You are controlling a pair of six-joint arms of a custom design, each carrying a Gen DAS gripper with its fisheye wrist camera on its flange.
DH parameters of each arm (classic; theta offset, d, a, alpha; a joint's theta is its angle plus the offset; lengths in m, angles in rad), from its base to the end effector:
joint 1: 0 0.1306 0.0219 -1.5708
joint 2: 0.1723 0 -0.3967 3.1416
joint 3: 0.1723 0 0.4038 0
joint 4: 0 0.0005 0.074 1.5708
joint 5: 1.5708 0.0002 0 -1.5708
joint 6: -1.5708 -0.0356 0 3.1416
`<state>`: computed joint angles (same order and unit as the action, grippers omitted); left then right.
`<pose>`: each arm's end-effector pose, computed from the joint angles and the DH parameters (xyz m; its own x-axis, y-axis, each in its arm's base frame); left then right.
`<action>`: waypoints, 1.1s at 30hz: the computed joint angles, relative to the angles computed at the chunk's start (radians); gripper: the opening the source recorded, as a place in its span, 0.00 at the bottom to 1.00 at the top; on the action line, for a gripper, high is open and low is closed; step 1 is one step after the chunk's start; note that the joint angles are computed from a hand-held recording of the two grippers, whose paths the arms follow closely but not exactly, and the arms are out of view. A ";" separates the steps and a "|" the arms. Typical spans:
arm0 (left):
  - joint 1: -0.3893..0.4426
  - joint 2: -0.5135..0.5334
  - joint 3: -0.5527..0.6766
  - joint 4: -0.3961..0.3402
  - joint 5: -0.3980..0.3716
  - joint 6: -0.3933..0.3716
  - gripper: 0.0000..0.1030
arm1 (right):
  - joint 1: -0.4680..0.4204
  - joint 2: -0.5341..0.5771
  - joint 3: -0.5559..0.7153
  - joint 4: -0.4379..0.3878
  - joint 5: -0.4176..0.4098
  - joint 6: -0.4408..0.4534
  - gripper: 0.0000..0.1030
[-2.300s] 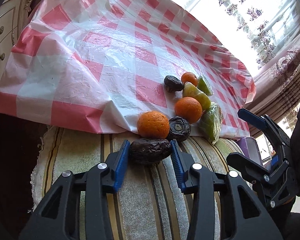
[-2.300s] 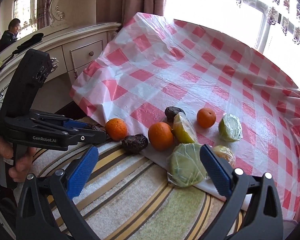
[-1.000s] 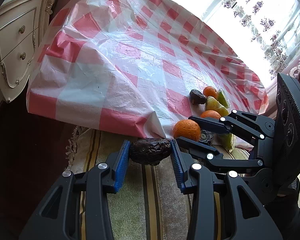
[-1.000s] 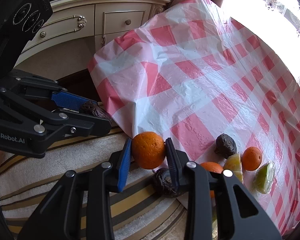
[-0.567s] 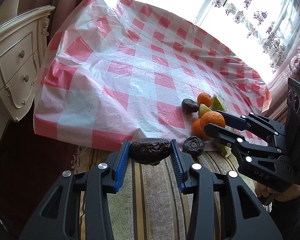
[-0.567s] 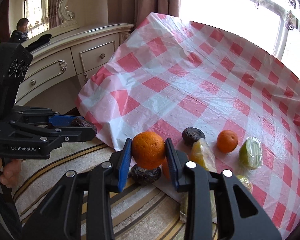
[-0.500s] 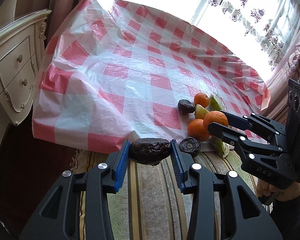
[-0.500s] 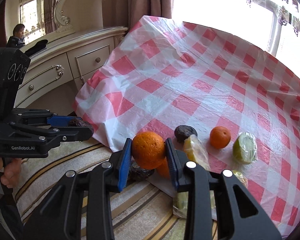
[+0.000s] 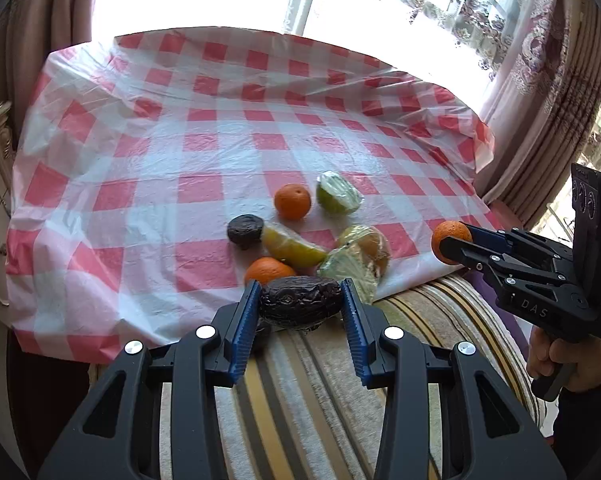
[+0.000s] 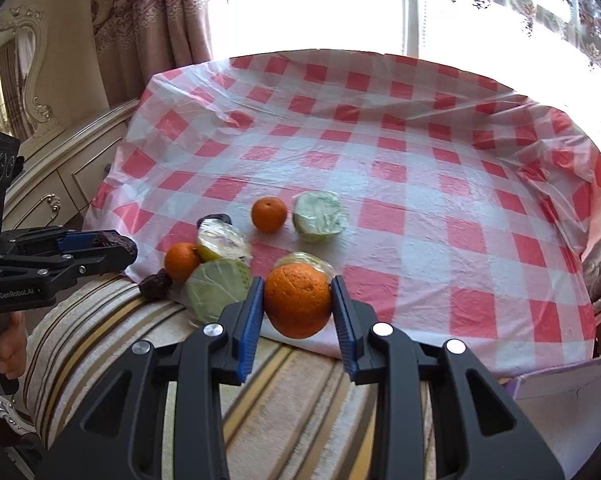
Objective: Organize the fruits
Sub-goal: 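Carry both fruits into the white box and open both tools to drop them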
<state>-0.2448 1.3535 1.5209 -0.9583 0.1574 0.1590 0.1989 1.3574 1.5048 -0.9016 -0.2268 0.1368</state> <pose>0.4631 -0.1220 0.5164 -0.7359 0.0227 -0.6767 0.2327 0.9470 -0.2214 0.4731 0.1030 0.5117 -0.6168 -0.2599 -0.7430 -0.4414 0.8957 0.0531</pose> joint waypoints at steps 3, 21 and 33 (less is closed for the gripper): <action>-0.051 0.040 0.052 -0.017 -0.014 -0.033 0.38 | -0.069 -0.028 -0.039 0.007 -0.006 -0.016 0.33; -0.329 0.360 0.429 -0.151 -0.047 -0.179 0.38 | -0.471 -0.059 -0.190 0.034 0.070 -0.120 0.33; -0.483 0.649 0.755 -0.272 -0.049 -0.256 0.38 | -0.512 0.020 -0.144 -0.028 0.122 -0.203 0.33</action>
